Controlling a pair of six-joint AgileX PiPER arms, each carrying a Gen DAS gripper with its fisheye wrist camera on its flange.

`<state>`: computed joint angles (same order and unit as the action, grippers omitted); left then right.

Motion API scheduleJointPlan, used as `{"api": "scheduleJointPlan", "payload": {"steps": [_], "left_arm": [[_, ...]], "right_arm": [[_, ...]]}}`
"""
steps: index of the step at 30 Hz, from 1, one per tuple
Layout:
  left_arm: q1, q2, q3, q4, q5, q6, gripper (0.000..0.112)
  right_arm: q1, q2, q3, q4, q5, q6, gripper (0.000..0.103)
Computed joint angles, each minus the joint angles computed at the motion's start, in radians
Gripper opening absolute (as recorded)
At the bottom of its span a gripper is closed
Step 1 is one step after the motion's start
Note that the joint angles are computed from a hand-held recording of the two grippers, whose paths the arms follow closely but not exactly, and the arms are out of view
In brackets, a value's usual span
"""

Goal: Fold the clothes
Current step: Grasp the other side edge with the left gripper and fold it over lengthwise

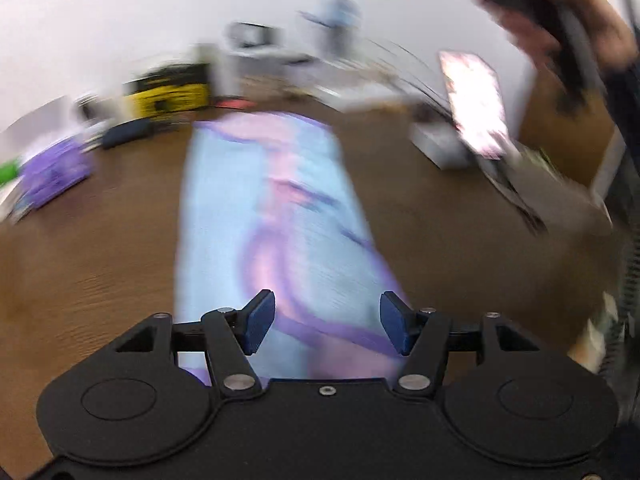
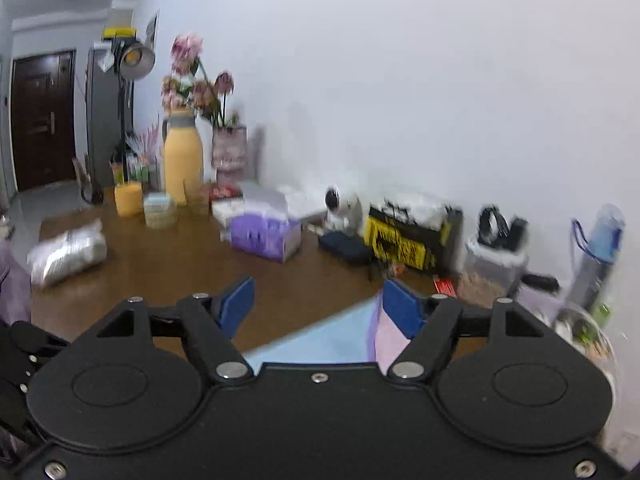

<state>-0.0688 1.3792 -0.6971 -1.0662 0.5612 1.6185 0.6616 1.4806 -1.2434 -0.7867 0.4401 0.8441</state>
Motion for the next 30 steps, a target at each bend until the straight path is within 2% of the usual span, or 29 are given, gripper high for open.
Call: {"api": "scheduleJointPlan", "payload": {"steps": [3, 4, 6, 7, 8, 9, 11, 15, 18, 21, 23, 26, 27, 30], "left_arm": [[-0.073, 0.013, 0.061, -0.040, -0.080, 0.066, 0.059], [-0.067, 0.016, 0.075, -0.080, -0.084, 0.108, 0.059], [-0.052, 0.034, 0.068, -0.109, -0.096, 0.097, 0.055], [-0.033, 0.046, 0.055, -0.103, -0.081, 0.074, 0.039], [-0.011, 0.058, 0.039, -0.091, -0.059, 0.047, 0.016], [0.000, 0.063, 0.028, -0.079, -0.067, 0.026, 0.009], [0.021, 0.071, 0.013, -0.065, -0.070, 0.015, 0.009], [0.106, 0.078, 0.010, -0.068, -0.013, 0.039, 0.009], [0.132, 0.085, 0.005, -0.076, -0.010, 0.041, 0.009], [0.169, 0.100, -0.009, -0.080, 0.022, 0.043, 0.009], [0.178, 0.105, -0.013, -0.086, 0.030, 0.044, 0.009], [0.180, 0.103, -0.008, -0.120, 0.032, 0.058, 0.008], [0.184, 0.103, -0.008, -0.132, 0.040, 0.061, 0.008], [0.223, 0.093, -0.011, -0.171, 0.086, 0.072, 0.007]], "right_arm": [[0.015, -0.003, 0.075, -0.072, 0.070, 0.145, 0.077], [0.010, 0.013, 0.086, -0.086, 0.085, 0.185, 0.077], [0.003, 0.049, 0.092, -0.106, 0.111, 0.241, 0.077], [0.002, 0.067, 0.089, -0.114, 0.123, 0.262, 0.077], [-0.001, 0.088, 0.083, -0.122, 0.134, 0.282, 0.076], [-0.012, 0.137, 0.056, -0.131, 0.148, 0.308, 0.076], [-0.034, 0.234, -0.008, -0.137, 0.177, 0.347, 0.076], [-0.094, 0.375, -0.112, -0.103, 0.153, 0.370, 0.072], [-0.133, 0.479, -0.201, -0.043, 0.155, 0.340, 0.068], [-0.160, 0.538, -0.238, -0.047, 0.121, 0.354, 0.068], [-0.160, 0.562, -0.252, -0.076, 0.118, 0.372, 0.050], [-0.154, 0.575, -0.265, -0.092, 0.119, 0.381, 0.011], [-0.152, 0.578, -0.279, -0.068, 0.132, 0.356, 0.005], [-0.147, 0.567, -0.328, -0.027, 0.180, 0.290, 0.005]]}}
